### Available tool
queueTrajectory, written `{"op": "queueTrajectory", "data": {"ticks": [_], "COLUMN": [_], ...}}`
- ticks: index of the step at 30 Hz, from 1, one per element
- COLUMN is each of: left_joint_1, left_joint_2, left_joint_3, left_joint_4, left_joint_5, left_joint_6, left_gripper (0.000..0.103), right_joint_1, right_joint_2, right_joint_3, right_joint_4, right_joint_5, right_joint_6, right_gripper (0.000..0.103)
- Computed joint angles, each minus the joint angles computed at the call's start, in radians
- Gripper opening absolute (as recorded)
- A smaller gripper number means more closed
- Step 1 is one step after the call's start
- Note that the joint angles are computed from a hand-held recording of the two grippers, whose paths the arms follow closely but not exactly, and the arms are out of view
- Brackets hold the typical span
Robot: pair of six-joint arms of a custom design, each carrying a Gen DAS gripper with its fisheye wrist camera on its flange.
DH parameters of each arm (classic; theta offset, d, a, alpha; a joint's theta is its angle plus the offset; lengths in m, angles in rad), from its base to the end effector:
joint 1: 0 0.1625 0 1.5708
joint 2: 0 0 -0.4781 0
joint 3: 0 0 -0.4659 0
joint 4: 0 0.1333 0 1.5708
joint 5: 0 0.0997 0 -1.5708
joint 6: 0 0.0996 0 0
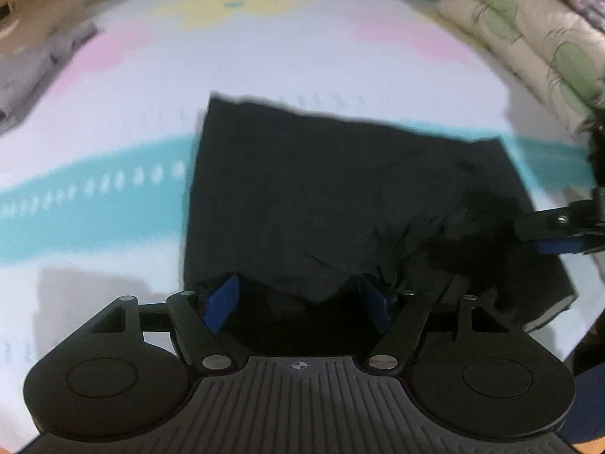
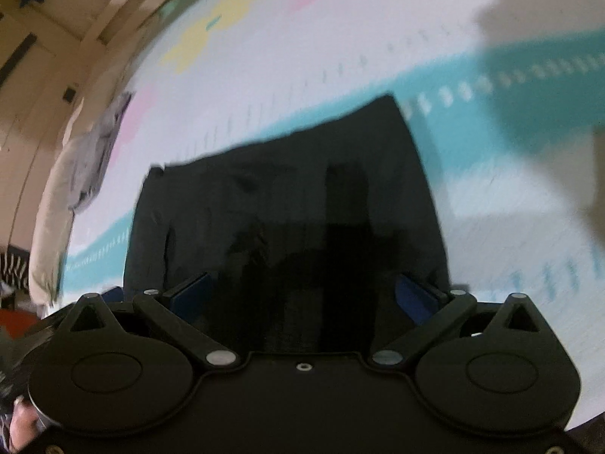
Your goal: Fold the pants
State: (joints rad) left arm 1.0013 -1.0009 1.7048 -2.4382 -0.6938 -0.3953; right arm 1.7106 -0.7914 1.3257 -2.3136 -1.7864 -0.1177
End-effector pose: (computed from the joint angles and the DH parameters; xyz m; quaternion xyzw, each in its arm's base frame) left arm -0.2125 -0.7211 0.2169 0.0440 0.9020 -0.2618 0.3406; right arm 0.2300 -0.8307 0.1908 0.1159 -0.9821 0.1046 0.1059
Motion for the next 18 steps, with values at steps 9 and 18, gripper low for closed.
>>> {"op": "queueTrajectory", "data": {"ticks": [9, 18], "left_joint_1": [0.01, 0.016], "left_joint_2": [-0.029, -0.074], "left_joint_3": [0.021, 0.038], "left_joint_4": [-0.085, -0.078], "left_joint_5": [-0.007, 0.074], "left_joint_6": [-0.046, -0.17], "left_gripper": [0.073, 0.073], "right_joint_1": [0.012, 0.039], "right_joint_2": [0.011, 0.022], "right_joint_3": [0.015, 0.024], "right_joint_4": [-0.004, -0.023], "right_joint_5": [-0.031, -0.101], "right_joint_6": [-0.077, -0.19], "right_gripper": [0.103, 0.066]}}
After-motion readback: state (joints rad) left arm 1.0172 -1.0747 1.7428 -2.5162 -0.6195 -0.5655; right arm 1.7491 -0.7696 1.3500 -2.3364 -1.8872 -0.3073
